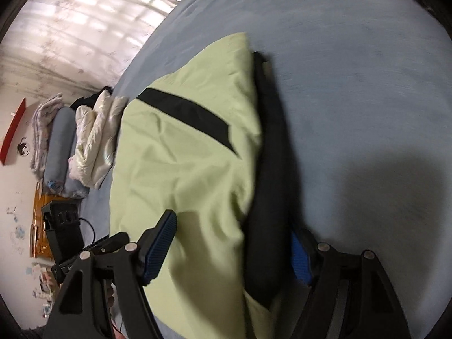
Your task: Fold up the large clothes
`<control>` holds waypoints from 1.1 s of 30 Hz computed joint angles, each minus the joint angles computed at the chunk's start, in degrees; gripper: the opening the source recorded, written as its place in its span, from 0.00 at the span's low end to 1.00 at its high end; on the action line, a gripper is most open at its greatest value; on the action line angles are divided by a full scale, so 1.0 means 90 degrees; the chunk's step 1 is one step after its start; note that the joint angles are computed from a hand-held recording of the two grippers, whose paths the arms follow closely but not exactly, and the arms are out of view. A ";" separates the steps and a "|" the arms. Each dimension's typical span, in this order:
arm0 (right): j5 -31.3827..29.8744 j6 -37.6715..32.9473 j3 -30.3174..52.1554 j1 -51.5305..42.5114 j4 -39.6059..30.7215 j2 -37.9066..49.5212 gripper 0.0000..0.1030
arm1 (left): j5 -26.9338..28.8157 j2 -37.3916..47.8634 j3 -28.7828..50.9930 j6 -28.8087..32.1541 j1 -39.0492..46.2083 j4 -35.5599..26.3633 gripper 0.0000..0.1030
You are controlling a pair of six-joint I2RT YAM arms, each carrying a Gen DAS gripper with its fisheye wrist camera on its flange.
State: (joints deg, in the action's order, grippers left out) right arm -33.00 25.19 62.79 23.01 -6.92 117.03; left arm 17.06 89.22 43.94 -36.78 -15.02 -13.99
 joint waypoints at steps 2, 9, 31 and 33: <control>-0.0047 -0.0027 0.0221 0.0087 0.0002 0.0194 0.71 | -0.0002 0.0185 0.0117 0.0018 -0.0029 0.0075 0.90; -0.0152 0.0076 0.0636 0.0187 0.0233 0.0610 0.71 | 0.0216 0.0697 0.0504 0.0066 0.0042 0.0062 0.95; 0.1121 0.0417 -0.0454 0.1203 0.0449 -0.1482 0.12 | -0.1621 -0.1047 0.0731 0.0092 -0.0725 -0.1651 0.36; 0.1307 0.0498 -0.0533 0.1460 0.0327 -0.1788 0.12 | -0.1706 -0.1381 0.0754 0.0096 -0.0792 -0.2026 0.35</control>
